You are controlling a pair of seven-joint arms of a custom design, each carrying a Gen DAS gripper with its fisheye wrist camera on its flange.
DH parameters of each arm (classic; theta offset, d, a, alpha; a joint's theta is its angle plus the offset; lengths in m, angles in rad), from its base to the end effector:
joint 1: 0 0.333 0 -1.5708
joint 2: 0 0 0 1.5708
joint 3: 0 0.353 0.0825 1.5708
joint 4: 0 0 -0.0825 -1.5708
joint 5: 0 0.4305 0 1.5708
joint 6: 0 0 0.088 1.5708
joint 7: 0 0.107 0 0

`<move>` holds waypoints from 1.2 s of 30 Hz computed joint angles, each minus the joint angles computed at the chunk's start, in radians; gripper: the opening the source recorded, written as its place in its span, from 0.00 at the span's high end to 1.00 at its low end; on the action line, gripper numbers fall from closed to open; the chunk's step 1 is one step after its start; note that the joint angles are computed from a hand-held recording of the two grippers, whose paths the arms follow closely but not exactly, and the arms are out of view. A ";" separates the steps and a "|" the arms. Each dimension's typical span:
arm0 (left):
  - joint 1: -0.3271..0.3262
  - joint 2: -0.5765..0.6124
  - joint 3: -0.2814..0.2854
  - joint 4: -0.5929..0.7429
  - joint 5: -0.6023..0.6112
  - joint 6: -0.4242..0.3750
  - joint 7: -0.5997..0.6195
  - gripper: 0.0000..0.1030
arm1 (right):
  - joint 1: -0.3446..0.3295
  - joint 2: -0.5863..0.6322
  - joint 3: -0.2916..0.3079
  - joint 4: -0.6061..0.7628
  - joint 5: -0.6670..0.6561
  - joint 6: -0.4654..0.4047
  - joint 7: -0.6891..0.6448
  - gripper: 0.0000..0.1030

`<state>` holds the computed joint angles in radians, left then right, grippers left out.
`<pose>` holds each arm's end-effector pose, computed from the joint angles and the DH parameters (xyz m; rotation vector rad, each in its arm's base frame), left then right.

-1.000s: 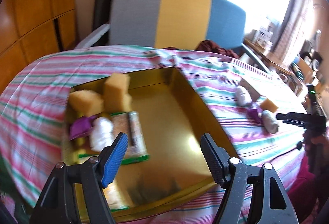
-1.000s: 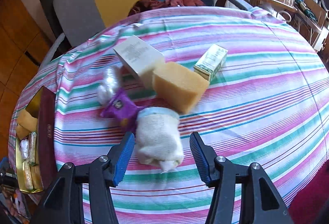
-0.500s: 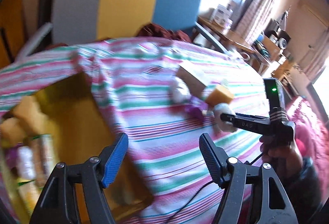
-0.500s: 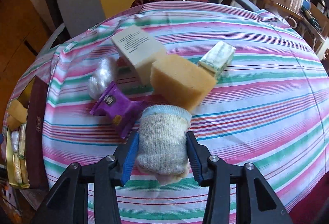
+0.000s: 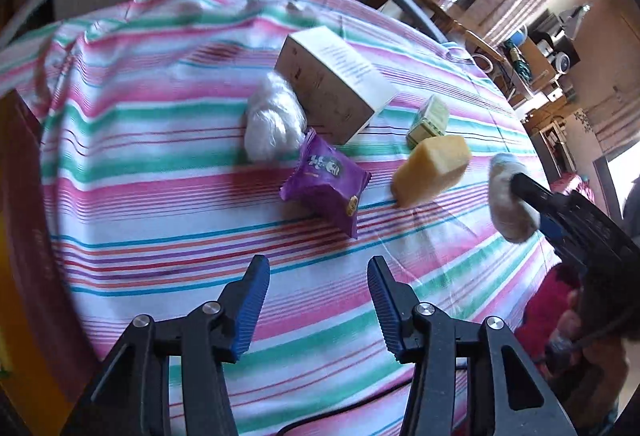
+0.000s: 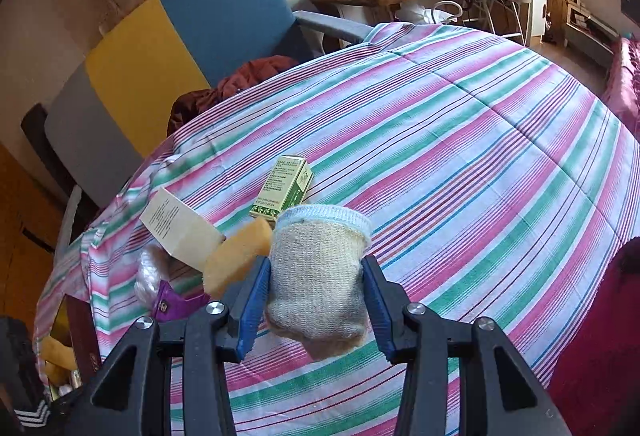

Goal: Organize objects
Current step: 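Grasp the beige knit sock with the right gripper while the left approaches the purple packet, then close the left gripper on the purple packet and lift it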

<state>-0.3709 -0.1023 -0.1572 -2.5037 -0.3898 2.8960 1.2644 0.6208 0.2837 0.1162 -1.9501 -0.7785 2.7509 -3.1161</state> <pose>0.4624 -0.2439 0.3747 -2.2706 1.9932 -0.7967 0.4954 0.4813 0.3923 -1.5639 1.9575 -0.2921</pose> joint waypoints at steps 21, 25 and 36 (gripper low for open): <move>0.150 0.259 -0.090 0.267 0.508 -0.047 -0.437 0.46 | -0.025 0.018 0.003 -0.025 0.096 0.117 -0.070 0.55; 0.194 0.243 -0.131 0.242 0.415 -0.017 -0.426 0.37 | -0.022 0.018 0.001 -0.026 0.101 0.117 -0.074 0.55; 0.145 0.242 -0.076 0.235 0.756 0.001 -0.605 0.57 | -0.031 0.034 0.019 -0.012 0.158 0.096 -0.155 0.55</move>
<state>-0.2259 0.1401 -0.2330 -2.2687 0.3657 2.8973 0.6597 0.5895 0.3175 0.1354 -1.9618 -0.6207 2.8465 -3.2707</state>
